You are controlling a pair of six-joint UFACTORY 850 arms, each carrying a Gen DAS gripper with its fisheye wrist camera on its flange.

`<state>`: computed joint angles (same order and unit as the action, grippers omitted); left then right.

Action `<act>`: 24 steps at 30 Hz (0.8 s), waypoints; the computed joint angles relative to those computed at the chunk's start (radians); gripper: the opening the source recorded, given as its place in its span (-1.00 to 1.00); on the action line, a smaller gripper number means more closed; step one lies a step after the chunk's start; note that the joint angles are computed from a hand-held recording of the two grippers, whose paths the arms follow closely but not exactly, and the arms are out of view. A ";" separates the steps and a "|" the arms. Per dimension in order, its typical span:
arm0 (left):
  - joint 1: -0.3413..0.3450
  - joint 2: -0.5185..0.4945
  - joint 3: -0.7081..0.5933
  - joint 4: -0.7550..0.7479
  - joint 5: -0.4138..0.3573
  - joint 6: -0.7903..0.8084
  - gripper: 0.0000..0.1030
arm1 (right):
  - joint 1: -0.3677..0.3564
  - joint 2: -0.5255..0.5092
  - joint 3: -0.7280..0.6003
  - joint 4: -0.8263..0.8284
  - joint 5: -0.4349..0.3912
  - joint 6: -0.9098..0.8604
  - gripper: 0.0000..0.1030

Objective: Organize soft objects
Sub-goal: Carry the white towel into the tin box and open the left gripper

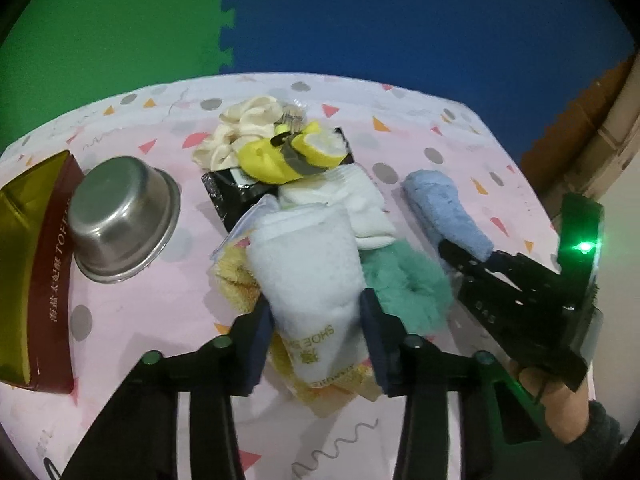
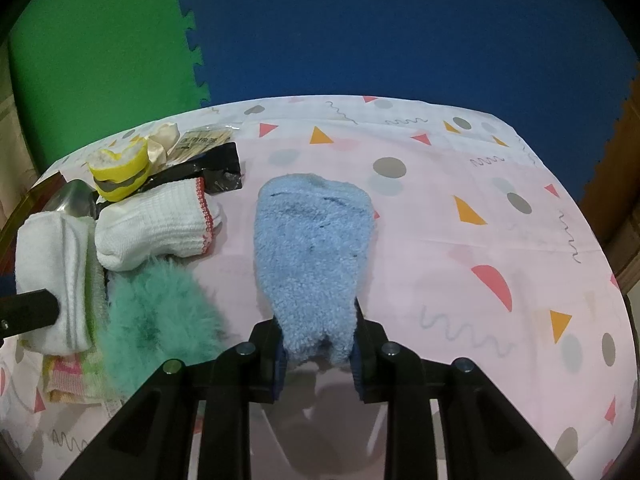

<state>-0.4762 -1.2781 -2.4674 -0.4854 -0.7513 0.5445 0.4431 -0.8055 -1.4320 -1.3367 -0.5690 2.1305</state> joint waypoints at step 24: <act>0.070 0.150 0.170 -0.174 0.027 0.251 -0.41 | -0.001 -0.001 -0.001 0.000 0.002 0.006 -0.48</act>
<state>-0.4061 -1.1286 -2.2977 -0.6599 -0.7242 0.7960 0.4422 -0.8061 -1.4325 -1.3365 -0.5671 2.1368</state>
